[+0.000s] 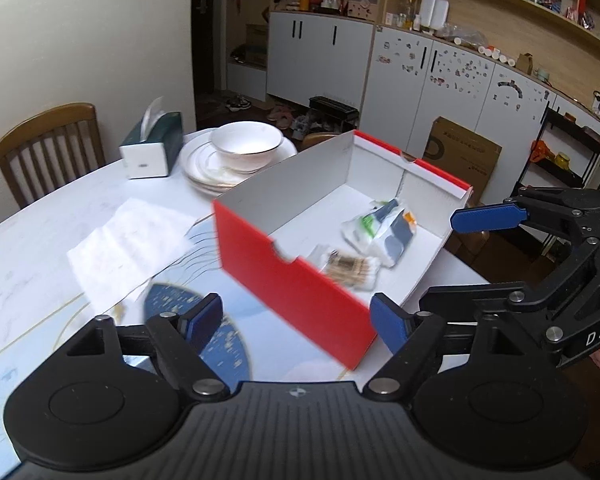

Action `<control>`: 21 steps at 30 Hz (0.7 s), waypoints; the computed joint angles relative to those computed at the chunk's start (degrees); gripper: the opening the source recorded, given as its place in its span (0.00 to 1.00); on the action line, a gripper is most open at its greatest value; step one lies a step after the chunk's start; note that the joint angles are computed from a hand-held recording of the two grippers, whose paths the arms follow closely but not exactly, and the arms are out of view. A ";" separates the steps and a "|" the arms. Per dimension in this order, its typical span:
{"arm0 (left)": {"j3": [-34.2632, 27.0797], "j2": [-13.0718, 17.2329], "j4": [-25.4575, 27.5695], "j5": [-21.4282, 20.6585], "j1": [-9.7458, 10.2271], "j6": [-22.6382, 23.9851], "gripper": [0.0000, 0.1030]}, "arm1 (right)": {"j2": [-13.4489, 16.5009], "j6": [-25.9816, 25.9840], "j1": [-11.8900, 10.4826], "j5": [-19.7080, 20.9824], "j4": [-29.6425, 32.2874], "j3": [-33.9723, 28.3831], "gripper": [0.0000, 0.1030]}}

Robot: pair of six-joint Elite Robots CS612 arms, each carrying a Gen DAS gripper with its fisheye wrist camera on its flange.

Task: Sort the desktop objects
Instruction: 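Withdraw both tools from the box back toward the cluttered table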

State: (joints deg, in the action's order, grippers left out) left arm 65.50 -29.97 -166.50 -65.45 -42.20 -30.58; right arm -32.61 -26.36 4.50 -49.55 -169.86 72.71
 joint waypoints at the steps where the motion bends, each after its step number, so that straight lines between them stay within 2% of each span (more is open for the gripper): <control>1: 1.42 -0.58 -1.05 0.42 -0.08 -0.29 0.86 | -0.22 -0.07 0.25 0.07 -0.43 0.53 0.93; 5: 6.85 -2.81 -4.70 1.23 -0.16 -2.31 0.88 | -0.85 -1.11 1.45 0.07 -1.31 2.16 0.95; 7: 9.61 -3.84 -6.63 2.01 -0.25 -2.95 0.99 | -1.07 -1.60 2.09 0.06 -1.24 2.75 0.95; 14: 17.70 -6.43 -10.63 4.78 -0.72 -6.14 1.00 | -1.49 -1.61 4.03 -0.58 -1.40 4.34 0.96; 21: 25.12 -8.62 -12.64 4.89 -1.21 -9.98 1.00 | -1.87 -3.09 5.59 -1.88 0.37 5.54 0.96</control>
